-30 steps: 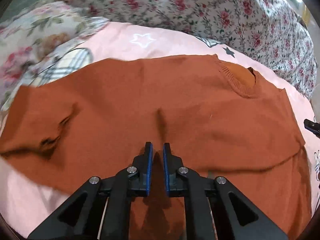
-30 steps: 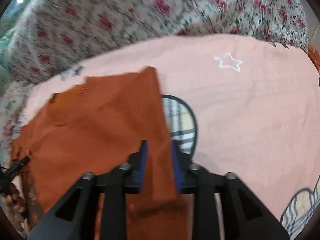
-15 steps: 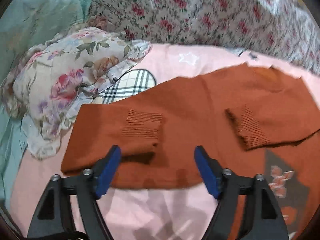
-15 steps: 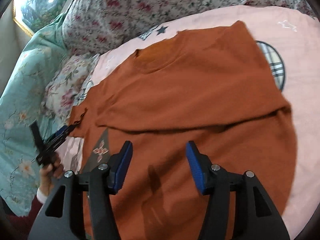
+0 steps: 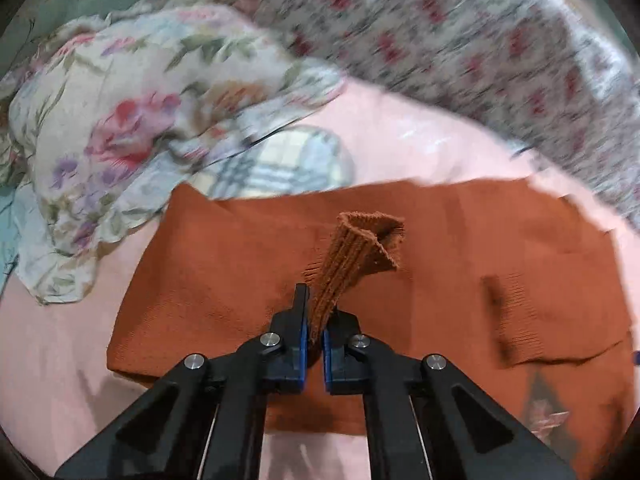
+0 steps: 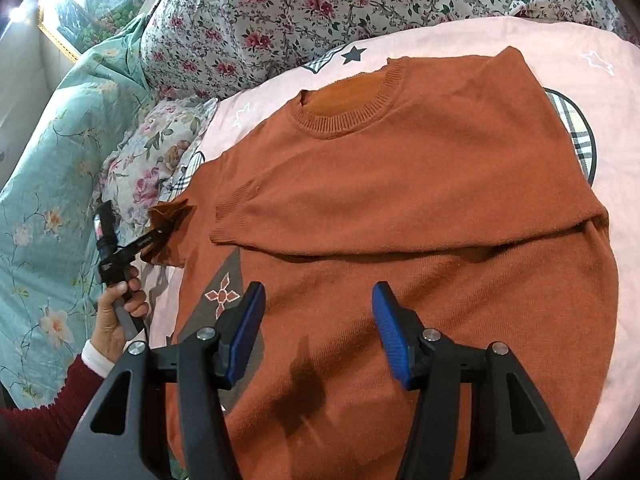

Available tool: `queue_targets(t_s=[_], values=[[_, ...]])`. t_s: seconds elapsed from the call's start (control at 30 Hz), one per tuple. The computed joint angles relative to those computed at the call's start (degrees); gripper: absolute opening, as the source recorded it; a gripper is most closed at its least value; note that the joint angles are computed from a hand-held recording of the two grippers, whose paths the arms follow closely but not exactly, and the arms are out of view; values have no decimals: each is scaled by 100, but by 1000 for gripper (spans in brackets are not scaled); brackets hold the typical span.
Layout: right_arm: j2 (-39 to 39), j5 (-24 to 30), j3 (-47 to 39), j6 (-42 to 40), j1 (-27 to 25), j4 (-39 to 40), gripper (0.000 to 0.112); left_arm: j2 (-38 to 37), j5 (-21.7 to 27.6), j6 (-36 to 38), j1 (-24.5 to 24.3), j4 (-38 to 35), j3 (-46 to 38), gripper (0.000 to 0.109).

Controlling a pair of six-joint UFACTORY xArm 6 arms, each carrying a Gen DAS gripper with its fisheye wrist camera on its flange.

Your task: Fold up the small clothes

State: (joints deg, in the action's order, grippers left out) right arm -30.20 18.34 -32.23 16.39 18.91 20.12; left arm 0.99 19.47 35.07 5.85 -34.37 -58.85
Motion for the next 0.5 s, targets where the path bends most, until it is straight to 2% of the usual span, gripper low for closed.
queue_targets(t_s=[0.13, 0.23, 0.37, 0.5], values=[[-112, 14, 77, -34, -139, -1, 57, -586, 197, 620, -587, -1082, 262, 3], [-300, 47, 190, 19, -258, -80, 57, -763, 367, 853, -1111, -1622, 237, 3], [-591, 119, 376, -6, -566, -49, 57, -740, 361, 704, -1987, -1755, 128, 3], [-775, 137, 492, -42, -874, 79, 57, -181, 265, 360, -2733, -1652, -291, 3]])
